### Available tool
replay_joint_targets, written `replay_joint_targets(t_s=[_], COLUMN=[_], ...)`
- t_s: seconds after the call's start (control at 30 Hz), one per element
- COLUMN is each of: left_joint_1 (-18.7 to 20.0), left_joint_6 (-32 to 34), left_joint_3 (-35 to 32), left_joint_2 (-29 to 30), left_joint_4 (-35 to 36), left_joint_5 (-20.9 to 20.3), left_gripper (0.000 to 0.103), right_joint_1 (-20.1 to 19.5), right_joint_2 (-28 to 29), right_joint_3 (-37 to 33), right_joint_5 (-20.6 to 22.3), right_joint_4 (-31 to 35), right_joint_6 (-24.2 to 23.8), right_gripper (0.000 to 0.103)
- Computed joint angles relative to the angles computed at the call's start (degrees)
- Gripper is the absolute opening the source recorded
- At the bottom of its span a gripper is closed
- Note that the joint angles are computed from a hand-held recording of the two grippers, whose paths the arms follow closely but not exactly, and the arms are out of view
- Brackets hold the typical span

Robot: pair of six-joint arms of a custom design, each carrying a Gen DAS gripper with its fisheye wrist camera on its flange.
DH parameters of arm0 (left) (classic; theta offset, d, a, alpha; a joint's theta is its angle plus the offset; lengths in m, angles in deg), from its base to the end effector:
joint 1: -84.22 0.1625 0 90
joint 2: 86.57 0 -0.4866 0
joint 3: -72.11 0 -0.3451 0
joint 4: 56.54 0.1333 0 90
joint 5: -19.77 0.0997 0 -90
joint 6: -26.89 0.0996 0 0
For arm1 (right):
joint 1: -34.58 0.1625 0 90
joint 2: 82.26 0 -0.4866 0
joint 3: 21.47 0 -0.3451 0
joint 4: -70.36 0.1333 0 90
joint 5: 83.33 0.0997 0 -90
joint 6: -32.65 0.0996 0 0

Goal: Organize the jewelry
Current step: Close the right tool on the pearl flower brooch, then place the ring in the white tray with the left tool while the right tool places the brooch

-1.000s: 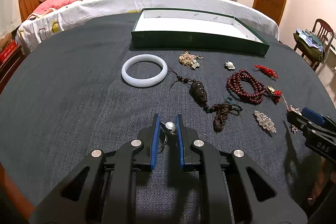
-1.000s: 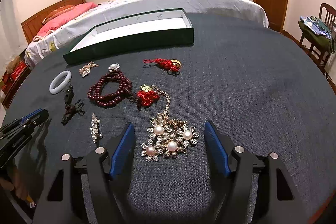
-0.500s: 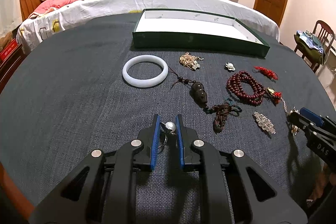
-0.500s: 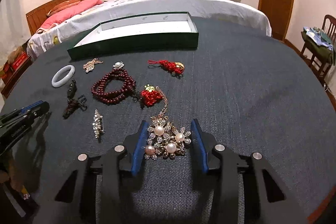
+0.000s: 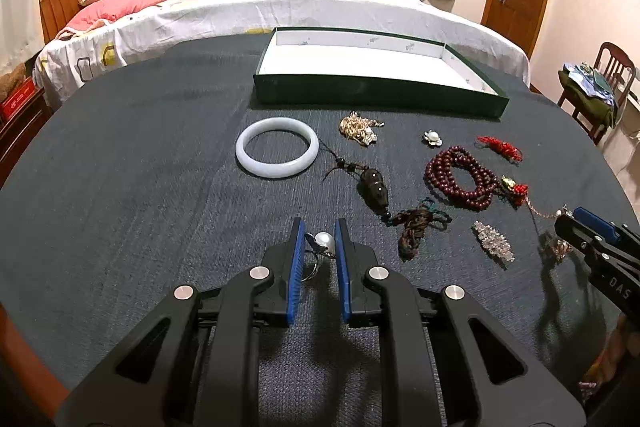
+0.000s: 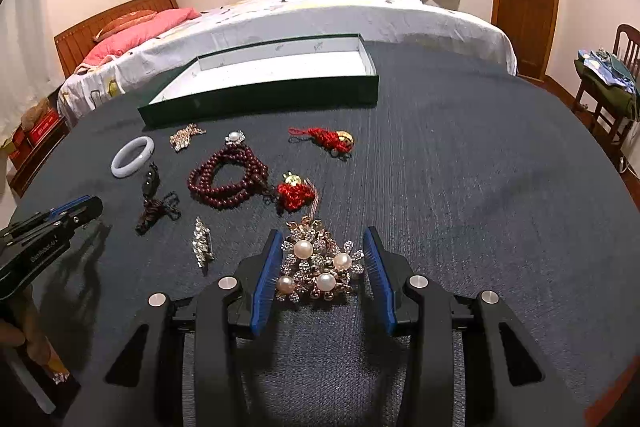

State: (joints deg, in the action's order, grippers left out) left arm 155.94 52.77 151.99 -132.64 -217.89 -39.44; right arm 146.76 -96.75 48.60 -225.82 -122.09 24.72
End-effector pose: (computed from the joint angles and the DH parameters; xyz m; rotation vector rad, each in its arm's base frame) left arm -0.0620 -0.7752 0.3138 0.7109 2.3645 -0.7887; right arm 0.3442 -0.7005 0.0309 0.1133 -2.1681 1.0430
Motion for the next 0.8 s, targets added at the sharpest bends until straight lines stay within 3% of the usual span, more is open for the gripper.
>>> replay_joint_targets(t_s=[0.8], left_joint_1=[-2.5], left_joint_6=[1.0], left_joint_3=[-0.4], left_joint_2=[-1.8], left_joint_4=[-3.3], left_joint_5=[-2.2], left_gripper=[0.015], right_joint_1=[2.5], right_joint_2=[-0.3], right_joint_3=[-3.5], right_joint_5=[2.2], right_joint_4=[-6.0], right_joint_6=[-7.0], right_gripper=[0.042])
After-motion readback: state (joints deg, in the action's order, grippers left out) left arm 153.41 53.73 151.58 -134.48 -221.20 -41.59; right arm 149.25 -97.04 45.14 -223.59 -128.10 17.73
